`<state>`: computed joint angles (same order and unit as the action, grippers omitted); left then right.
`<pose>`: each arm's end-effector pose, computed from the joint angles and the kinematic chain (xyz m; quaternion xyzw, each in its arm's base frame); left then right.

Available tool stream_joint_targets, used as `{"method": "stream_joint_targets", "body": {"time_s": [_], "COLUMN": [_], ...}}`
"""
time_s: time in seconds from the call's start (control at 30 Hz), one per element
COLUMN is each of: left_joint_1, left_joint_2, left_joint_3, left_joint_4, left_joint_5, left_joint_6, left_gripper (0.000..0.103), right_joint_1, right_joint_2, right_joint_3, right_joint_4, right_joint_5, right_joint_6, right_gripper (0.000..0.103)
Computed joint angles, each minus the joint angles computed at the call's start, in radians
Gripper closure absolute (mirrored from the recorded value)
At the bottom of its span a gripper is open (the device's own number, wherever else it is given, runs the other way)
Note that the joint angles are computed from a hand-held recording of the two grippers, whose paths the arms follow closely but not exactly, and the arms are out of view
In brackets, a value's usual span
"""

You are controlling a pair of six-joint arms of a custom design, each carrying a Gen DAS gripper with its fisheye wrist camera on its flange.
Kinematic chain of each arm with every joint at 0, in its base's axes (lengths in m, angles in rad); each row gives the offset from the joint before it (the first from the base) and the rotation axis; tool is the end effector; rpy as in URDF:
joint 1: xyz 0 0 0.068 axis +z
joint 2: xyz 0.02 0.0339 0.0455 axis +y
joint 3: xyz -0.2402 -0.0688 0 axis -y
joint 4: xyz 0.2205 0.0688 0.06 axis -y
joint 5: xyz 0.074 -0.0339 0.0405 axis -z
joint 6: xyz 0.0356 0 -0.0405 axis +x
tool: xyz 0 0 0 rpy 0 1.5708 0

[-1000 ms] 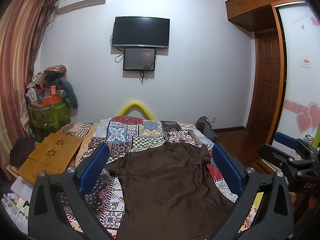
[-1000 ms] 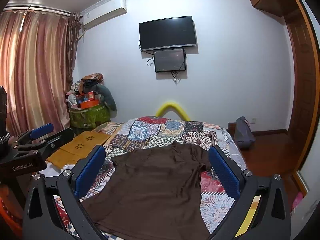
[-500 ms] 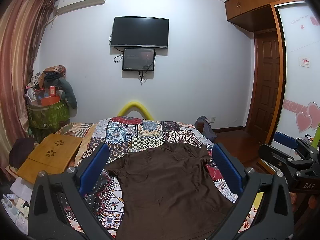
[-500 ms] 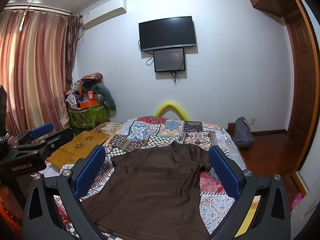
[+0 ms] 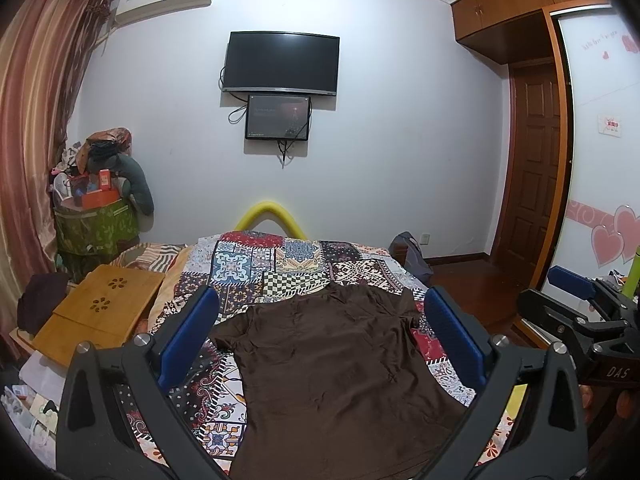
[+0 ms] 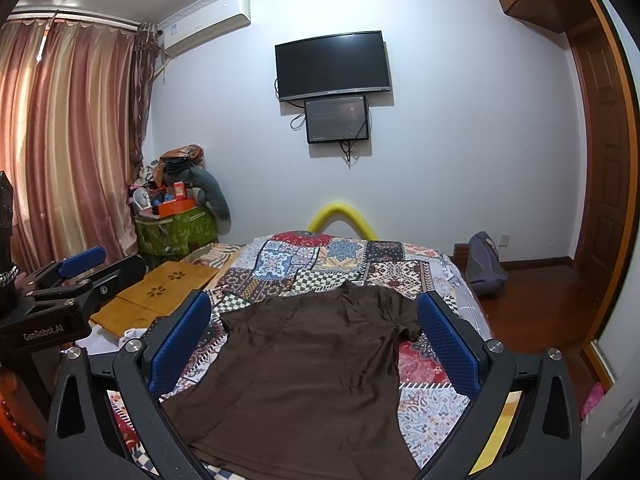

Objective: Fold small clothes

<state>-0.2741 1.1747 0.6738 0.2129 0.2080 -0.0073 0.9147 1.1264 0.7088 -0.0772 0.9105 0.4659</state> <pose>0.2424 -0.0758 0.2509 0.1676 0.7816 -0.1658 0.5775 0.1607 0.1627 0.2503 0.0480 0.8021 0.0019 0.5953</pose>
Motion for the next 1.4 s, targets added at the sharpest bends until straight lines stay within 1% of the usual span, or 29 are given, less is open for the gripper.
{"method": "stream_joint_targets", "body": {"time_s": [0.47, 0.67, 0.8, 0.9, 1.03, 1.13, 1.17, 1.3, 1.37, 1.4], "left_joint_1": [0.008, 0.017, 0.026, 0.038, 0.087, 0.115, 0.127, 0.176, 0.197, 0.211], "left_joint_2": [0.01, 0.037, 0.101, 0.188, 0.371, 0.5, 0.564, 0.768, 0.886, 0.96], "left_joint_3": [0.001, 0.012, 0.051, 0.108, 0.25, 0.362, 0.431, 0.657, 0.809, 0.906], "left_joint_4": [0.003, 0.006, 0.002, -0.011, -0.056, -0.092, -0.13, -0.24, -0.333, -0.392], "left_joint_5": [0.005, 0.013, 0.01, -0.011, 0.018, -0.002, -0.014, -0.003, -0.003, 0.003], "left_joint_6": [0.0, 0.001, 0.007, 0.021, 0.027, 0.042, 0.05, 0.065, 0.071, 0.061], "left_gripper": [0.0, 0.0, 0.0, 0.0, 0.0, 0.0, 0.0, 0.0, 0.0, 0.0], "right_joint_1": [0.001, -0.019, -0.061, -0.116, -0.205, -0.26, -0.282, -0.368, -0.405, -0.422], "right_joint_2": [-0.001, 0.006, 0.036, 0.072, 0.144, 0.225, 0.258, 0.4, 0.477, 0.519], "right_joint_3": [0.003, 0.005, 0.003, 0.009, 0.015, 0.041, 0.051, 0.136, 0.195, 0.227], "right_joint_4": [-0.007, -0.003, 0.042, 0.092, 0.19, 0.247, 0.267, 0.285, 0.273, 0.27], "right_joint_5": [0.004, -0.02, -0.063, -0.132, -0.258, -0.32, -0.343, -0.436, -0.484, -0.508], "right_joint_6": [0.001, -0.005, -0.037, -0.062, -0.08, -0.1, -0.113, -0.162, -0.187, -0.204], "right_gripper": [0.001, 0.001, 0.001, 0.001, 0.001, 0.001, 0.001, 0.001, 0.001, 0.001]}}
